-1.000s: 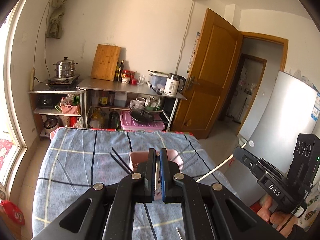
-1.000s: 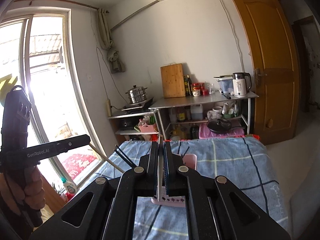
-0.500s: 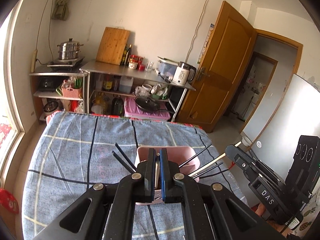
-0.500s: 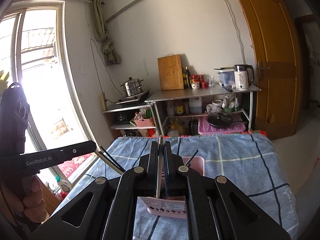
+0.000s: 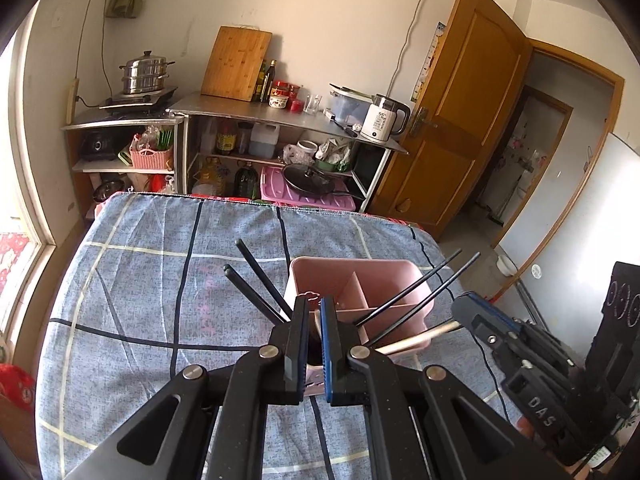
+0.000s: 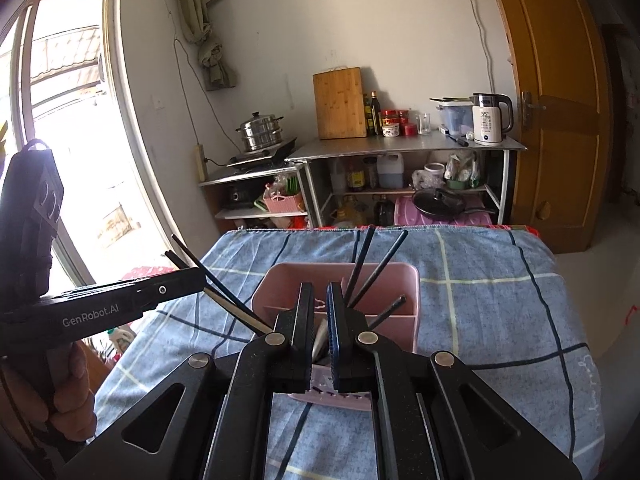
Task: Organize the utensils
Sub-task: 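Lower the chopsticks into the basket and open both tools, then withdraw both tools from the basket toward the remaining metal chopsticks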
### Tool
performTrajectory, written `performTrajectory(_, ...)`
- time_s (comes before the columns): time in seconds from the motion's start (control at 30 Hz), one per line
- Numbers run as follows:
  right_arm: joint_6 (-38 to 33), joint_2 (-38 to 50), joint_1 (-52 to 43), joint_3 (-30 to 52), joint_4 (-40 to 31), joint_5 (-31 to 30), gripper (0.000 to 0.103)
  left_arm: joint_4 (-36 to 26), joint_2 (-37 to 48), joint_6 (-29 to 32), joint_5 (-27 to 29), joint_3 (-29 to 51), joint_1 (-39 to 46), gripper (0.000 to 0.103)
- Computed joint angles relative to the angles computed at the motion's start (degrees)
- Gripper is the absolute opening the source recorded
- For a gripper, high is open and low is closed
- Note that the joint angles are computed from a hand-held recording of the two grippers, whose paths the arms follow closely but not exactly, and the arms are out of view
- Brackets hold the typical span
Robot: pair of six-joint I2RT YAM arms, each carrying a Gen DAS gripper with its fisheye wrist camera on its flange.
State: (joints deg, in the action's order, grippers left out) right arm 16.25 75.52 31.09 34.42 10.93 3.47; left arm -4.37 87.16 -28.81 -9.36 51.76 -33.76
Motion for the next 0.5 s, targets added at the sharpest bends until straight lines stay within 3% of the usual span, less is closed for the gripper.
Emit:
performTrajectory(0.1,0.3,-3.9,-0.4,-1.8,-0.7,-0.5,0.014,0.2,-2.2,-0.4,-2.8,-1.6,-1.5,0.012)
performTrajectory(0.5,0.1,-30.8,-0.4,-15.0,-13.8,-0.5,0.014,1.0,-14.5,-6.7,-16.8,-13.7,-16.0,0.013)
